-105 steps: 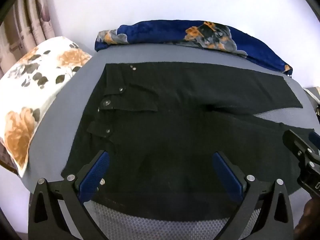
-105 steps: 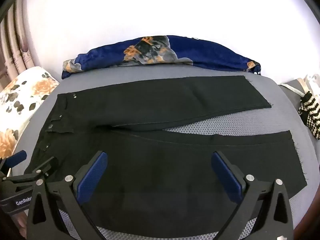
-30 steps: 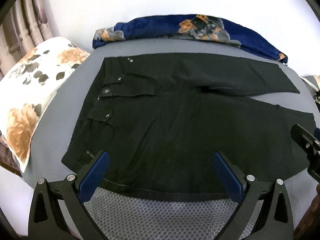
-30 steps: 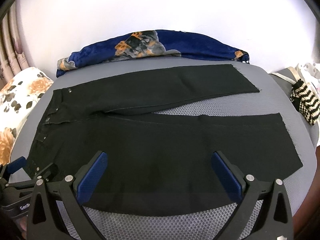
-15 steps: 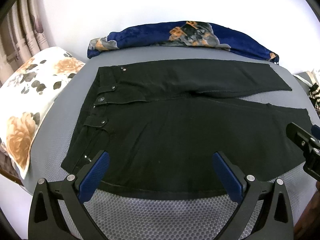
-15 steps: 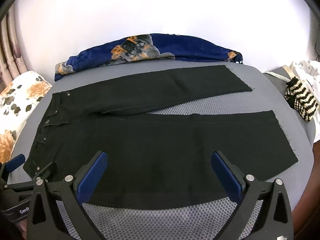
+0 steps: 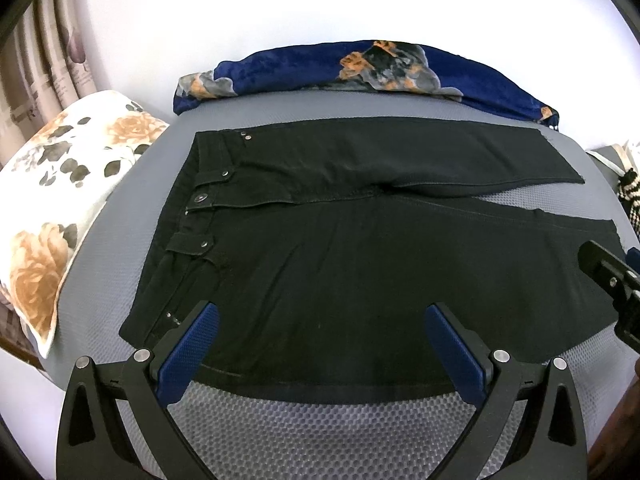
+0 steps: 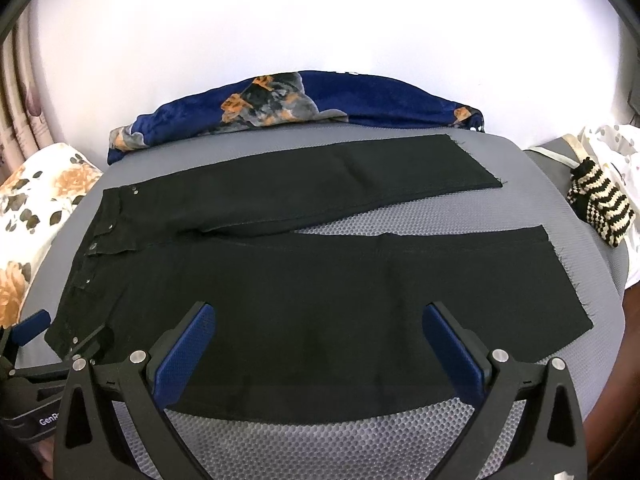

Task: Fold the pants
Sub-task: 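Grasp the waistband of the black trousers with the left gripper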

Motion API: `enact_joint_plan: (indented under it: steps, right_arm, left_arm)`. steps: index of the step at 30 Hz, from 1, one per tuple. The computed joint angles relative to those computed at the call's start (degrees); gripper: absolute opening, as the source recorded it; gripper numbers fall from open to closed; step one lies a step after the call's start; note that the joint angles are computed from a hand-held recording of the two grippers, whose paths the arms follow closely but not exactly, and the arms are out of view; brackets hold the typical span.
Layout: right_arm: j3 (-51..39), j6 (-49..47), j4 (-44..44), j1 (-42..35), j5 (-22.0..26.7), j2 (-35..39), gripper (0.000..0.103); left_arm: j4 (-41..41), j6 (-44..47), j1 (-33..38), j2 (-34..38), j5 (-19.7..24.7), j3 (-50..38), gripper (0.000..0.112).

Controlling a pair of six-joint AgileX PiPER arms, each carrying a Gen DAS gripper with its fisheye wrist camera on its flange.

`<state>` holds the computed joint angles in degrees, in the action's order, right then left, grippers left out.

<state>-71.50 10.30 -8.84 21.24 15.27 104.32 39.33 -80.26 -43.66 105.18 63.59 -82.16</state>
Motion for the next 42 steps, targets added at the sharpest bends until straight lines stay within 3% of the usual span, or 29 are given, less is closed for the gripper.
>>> enact_joint_plan:
  steps: [10, 16, 19, 24, 26, 28, 32, 34, 37, 42]
  right_arm:
    - [-3.8, -6.1, 5.9, -1.3, 1.2, 2.5, 0.103]
    - [-9.6, -16.9, 16.9, -2.7, 4.2, 5.6, 0.103]
    - [-13.3, -18.9, 19.6, -2.9, 5.7, 7.9, 0.103]
    - [-22.8, -17.2, 20.5, -2.6, 11.1, 13.9, 0.103]
    - [-26.0, -15.3, 19.3, -2.1, 12.9, 16.0, 0.103]
    - [-30.6, -13.3, 17.8, -1.4, 15.6, 18.7, 0.103]
    - [-39.0, -9.5, 13.2, 0.4, 19.9, 23.1, 0.103]
    - [-44.2, -7.9, 10.9, 1.2, 22.8, 25.9, 0.103]
    - [-52.0, -6.4, 8.9, 2.3, 27.4, 30.1, 0.103]
    - [-67.6, -5.3, 6.9, 3.9, 36.1, 38.4, 0.103]
  left_arm:
    - [-2.3, 1.4, 6.7, -1.5, -4.5, 2.1, 0.102]
    - [-4.1, 5.5, 18.5, -5.5, -10.1, 5.2, 0.101]
    - [-7.9, 10.7, 27.0, -8.0, -16.1, 6.7, 0.086]
    - [-34.1, 38.0, 45.2, -8.6, -30.7, 6.8, 0.056]
    - [-45.5, 49.5, 50.1, -6.3, -33.3, 5.3, 0.050]
    - [-56.8, 60.9, 54.5, -2.4, -32.4, 1.9, 0.038]
    - [-78.8, 83.5, 62.0, 5.0, -28.6, -2.3, 0.035]
    - [-87.0, 89.9, 64.8, 9.0, -26.1, -4.7, 0.031]
    - [-91.7, 92.2, 67.0, 13.8, -23.8, -8.0, 0.030]
    - [-92.1, 91.3, 68.4, 19.6, -21.7, -13.5, 0.030]
